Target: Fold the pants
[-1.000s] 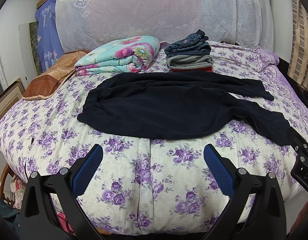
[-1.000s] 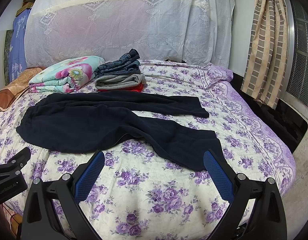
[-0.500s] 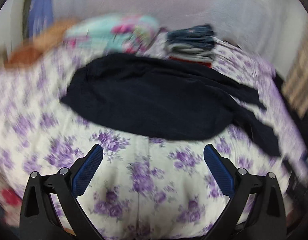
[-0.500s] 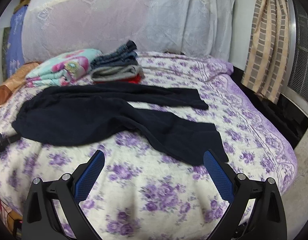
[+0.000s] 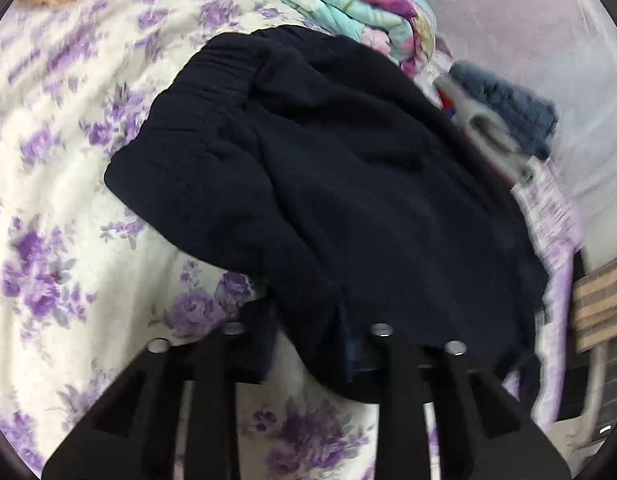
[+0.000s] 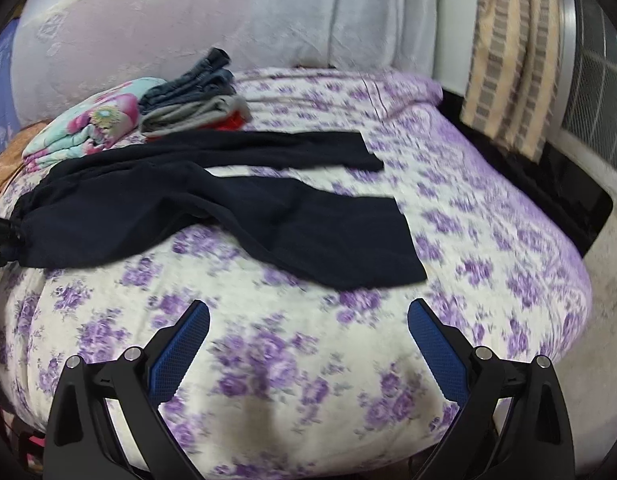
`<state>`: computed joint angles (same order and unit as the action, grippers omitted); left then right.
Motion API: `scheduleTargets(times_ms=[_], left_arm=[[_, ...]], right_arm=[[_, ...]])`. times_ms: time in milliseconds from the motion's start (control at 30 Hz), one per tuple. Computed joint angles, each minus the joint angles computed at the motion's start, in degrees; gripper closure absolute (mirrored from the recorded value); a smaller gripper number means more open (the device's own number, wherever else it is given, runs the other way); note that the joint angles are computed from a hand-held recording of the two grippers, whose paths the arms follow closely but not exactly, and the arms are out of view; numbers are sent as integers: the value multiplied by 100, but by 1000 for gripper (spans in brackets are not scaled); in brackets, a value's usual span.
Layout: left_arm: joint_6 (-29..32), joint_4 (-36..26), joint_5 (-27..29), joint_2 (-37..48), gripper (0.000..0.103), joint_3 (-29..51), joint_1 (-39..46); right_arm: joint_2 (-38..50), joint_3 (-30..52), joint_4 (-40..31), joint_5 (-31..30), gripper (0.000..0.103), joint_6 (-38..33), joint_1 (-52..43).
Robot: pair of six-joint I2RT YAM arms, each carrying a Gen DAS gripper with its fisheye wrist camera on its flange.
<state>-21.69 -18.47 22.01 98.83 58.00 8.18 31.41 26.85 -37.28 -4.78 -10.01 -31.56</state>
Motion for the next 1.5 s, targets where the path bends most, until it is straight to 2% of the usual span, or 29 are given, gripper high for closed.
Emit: scheduleTargets(times_ms=[33, 133, 200, 367, 433, 467, 500, 533, 567, 633, 733, 767, 833, 933, 1067, 1133, 1167, 1200, 1267, 1333, 1367, 1433, 1500], left_arm=[[-23, 90, 146, -76, 87, -88, 74], [86, 322, -32, -276, 88, -312, 40], [75, 435, -53, -294, 88, -379, 59], [289, 459, 92, -233, 87, -344, 222], [415, 403, 164, -235, 87, -392, 296], [469, 450, 172, -379, 87, -601, 326], [506, 424, 111, -311, 87, -534, 292], [518, 418, 27, -279, 87, -498, 241], [512, 442, -34, -289, 87, -520, 197], [520, 373, -91, -378, 87, -544, 176], [681, 243, -203, -702, 88, -648, 228], [740, 174, -214, -848, 88, -699, 263], [928, -182, 59, -1098, 88, -753, 448], [1091, -398, 169, -1338, 88, -974, 592], [1243, -352, -33, -1049, 85, -991, 494], [1313, -380, -119, -1041, 82, -950, 441], [1419, -468, -240, -1225, 75, -973, 432], [1518, -586, -304, -1433, 68, -1002, 486], [1709, -826, -239, -1845, 65, -1053, 723], [1843, -1027, -389, -2469, 58, -1069, 1088], [1825, -1073, -430, -2600, 50, -953, 1216], [1811, -1180, -323, -2403, 48, -504, 1336], [1841, -1397, -167, -1695, 48, 377, 1211]], right_arm=[[197, 78, 10, -376, 3, -199, -416], [1582, 631, 172, -1634, 3, -677, -1739], [2476, 1019, 273, -1948, 3, -637, -2095], [5211, 2279, 101, -2923, 3, -357, -2475], [5949, 2604, 153, -3110, 3, -107, -2393], [6243, 2640, 451, -3283, 5, 109, -2354], [6266, 2517, 870, -3337, 17, 353, -2314], [6251, 2398, 1298, -3310, 34, 560, -2254], [6462, 2529, 1465, -3294, 94, 647, -2173], [7025, 3059, 1270, -3510, 93, 782, -2197], [7054, 3728, 1107, -3177, 93, 809, -2320], [7167, 4188, 554, -3469, 93, 642, -2481], [7249, 4689, -164, -3590, 93, 295, -2604], [7232, 4776, -582, -3249, 92, -123, -2684], [7512, 4290, -230, -2631, 91, -450, -2681], [7473, 4232, -192, -2743, 84, -582, -2731], [7431, 4361, -501, -2624, 71, -706, -2735], [7348, 4429, -712, -2550, 50, -738, -2756], [6745, 4235, -635, -2168, 33, -627, -2809], [6133, 4014, -298, -1935, 28, -619, -2797], [6014, 4113, -238, -2020, 21, -558, -2734], [6313, 4726, -495, -2492, 19, -387, -2489], [6809, 5359, -759, -2808, 19, -142, -2159]])
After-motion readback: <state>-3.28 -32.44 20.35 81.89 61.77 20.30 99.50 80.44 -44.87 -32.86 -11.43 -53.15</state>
